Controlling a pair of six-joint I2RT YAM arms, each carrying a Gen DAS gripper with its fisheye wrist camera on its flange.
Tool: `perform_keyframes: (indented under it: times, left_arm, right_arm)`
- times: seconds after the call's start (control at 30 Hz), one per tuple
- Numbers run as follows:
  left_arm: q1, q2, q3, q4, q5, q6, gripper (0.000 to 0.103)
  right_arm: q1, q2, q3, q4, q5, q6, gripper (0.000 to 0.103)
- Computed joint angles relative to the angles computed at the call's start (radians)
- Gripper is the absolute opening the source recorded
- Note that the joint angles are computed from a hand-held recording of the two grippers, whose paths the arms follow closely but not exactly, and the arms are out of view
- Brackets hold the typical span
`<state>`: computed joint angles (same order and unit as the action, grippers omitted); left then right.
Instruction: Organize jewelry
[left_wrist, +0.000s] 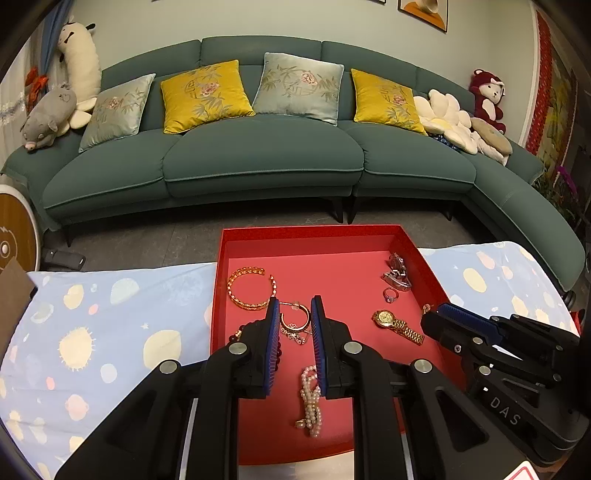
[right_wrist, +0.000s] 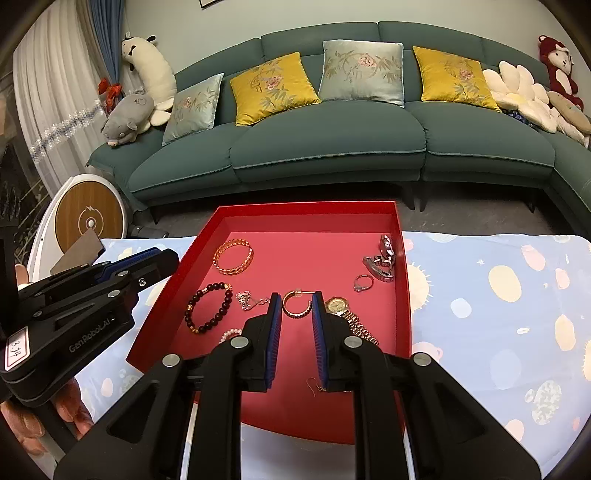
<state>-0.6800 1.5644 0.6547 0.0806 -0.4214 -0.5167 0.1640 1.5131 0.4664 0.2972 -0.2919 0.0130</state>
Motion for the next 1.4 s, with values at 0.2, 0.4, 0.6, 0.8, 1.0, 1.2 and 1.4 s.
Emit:
perform_keyframes:
  times: [0.2,0.4,0.6,0.8,1.0,1.2,1.4]
  left_arm:
    - [0.010,-0.018,-0.018,0.026,0.005,-0.012,0.018]
    - [0.010,-0.082,-0.028,-0.003,-0.004,-0.028,0.027]
    - [-0.027,-0.201,-0.024,-0.084,-0.039,-0.042,0.029]
    - [-0.165,-0.329,0.003,-0.257,-0.196,-0.082,0.029]
    - [-0.354,-0.366,0.067,-0.516,-0.370,-0.286,0.033]
    - [-0.557,-0.314,0.128,-0.826,-0.478,-0.616,0.047]
    - [-0.740,-0.199,0.171,-1.088,-0.491,-0.961,0.058]
  right_arm:
    - [-0.010,0.013,0.002,0.019,-0.007,-0.001,0.017]
    - [-0.038,-0.075,-0.016,-0.003,-0.042,0.011,0.017]
    - [-0.055,-0.222,-0.030,-0.074,-0.065,0.015,0.017]
    - [-0.074,-0.434,-0.037,-0.225,-0.096,0.043,0.019]
    - [-0.050,-0.729,-0.096,-0.426,0.007,0.053,0.047]
    - [-0.120,-1.013,-0.129,-0.741,-0.014,-0.024,0.053]
    - [-0.329,-1.248,-0.127,-1.046,-0.173,-0.116,0.067]
